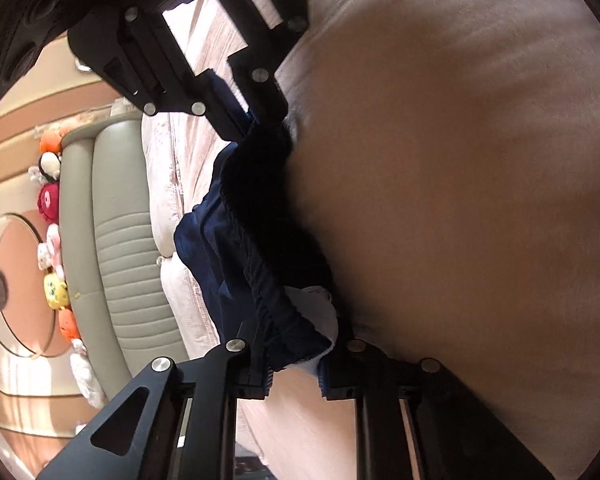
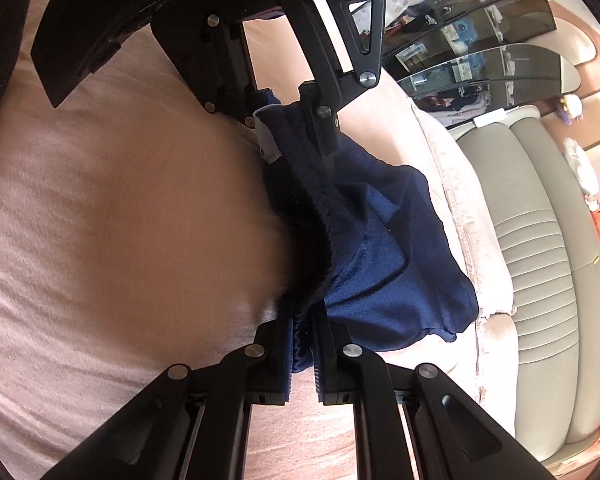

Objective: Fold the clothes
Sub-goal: 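Close both grippers on the folded shorts near the waistband end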

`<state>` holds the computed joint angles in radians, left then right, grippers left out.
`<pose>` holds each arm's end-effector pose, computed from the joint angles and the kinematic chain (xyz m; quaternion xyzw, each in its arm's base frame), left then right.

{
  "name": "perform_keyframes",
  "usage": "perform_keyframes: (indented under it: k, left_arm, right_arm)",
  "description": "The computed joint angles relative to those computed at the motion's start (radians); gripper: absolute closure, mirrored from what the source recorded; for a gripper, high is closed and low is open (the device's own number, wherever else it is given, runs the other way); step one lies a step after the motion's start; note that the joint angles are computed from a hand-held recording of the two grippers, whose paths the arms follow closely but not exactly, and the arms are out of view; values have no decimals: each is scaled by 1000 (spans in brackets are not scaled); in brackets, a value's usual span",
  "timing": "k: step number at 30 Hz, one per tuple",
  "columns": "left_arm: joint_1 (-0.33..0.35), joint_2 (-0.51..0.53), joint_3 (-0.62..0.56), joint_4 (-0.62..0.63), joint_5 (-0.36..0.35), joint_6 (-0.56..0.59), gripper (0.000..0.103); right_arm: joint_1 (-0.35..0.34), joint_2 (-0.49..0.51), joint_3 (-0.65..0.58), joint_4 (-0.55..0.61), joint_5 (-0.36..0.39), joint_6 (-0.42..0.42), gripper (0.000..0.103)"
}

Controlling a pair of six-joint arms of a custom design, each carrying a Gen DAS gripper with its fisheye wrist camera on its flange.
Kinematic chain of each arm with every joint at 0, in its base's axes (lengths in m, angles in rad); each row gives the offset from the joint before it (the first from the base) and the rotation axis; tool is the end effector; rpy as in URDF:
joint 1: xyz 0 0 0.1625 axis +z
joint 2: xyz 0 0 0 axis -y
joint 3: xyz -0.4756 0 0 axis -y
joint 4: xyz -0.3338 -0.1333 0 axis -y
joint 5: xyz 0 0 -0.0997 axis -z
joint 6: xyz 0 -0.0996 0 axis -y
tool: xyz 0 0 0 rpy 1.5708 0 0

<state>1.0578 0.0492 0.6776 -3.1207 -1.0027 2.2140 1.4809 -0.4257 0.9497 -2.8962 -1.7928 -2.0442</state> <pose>-0.2562 -0.8356 -0.0667 0.8379 0.2908 -0.0602 0.4580 0.0336 -0.8678 0.1959 0.7344 -0.5477 0.0978 0.3887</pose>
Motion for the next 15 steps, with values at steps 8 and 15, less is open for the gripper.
perform_keyframes:
  k: [8,15]
  left_arm:
    - [-17,-3,-56,153,61,-149,90]
    - [-13,-20,-71,248,61,-221,90]
  right_arm:
    - [17,-13,-42,128,-69,-1,93]
    - [38,8,-169,320,-131,70,94]
